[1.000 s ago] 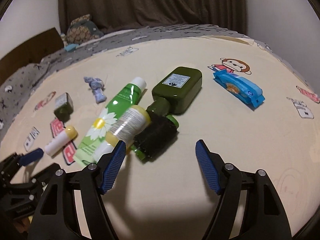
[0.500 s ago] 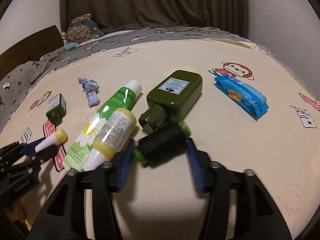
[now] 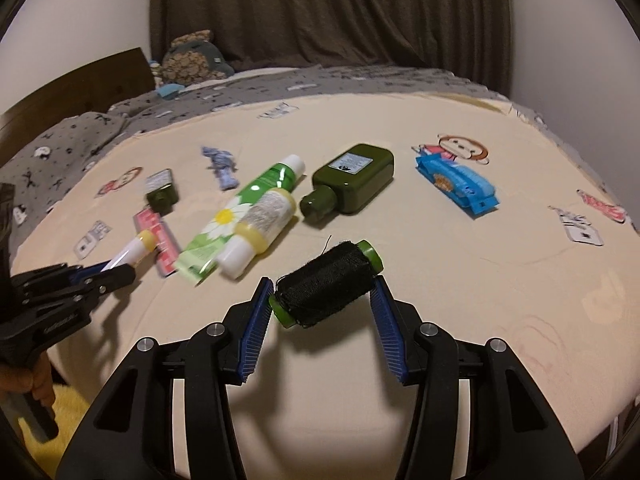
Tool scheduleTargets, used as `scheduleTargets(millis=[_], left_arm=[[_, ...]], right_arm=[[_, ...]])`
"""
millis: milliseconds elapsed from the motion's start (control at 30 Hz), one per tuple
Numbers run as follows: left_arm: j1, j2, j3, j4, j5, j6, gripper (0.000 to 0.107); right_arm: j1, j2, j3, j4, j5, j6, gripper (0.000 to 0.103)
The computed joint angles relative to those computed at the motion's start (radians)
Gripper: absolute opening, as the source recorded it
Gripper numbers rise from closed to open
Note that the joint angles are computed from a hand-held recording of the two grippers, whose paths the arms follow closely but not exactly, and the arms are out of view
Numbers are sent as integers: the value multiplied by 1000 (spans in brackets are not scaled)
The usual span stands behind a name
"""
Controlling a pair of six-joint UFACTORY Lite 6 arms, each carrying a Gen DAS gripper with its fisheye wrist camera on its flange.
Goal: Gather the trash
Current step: 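Grasp the white roll-on stick with the left tool while the right tool grasps the black lint roller, then lower the stick and lint roller into the bin and open both tools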
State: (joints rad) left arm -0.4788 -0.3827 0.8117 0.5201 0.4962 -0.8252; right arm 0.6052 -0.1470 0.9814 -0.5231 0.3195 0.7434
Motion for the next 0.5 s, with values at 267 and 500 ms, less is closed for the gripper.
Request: scheduleTargets(millis=[267, 500], left_arm=[[-390, -221, -56, 269, 319, -356, 18], [-892, -327, -97, 383, 690, -682, 18]], right_arm=[[181, -331, -177, -156, 191, 118, 51], [392, -601, -298, -176, 389, 204, 51]])
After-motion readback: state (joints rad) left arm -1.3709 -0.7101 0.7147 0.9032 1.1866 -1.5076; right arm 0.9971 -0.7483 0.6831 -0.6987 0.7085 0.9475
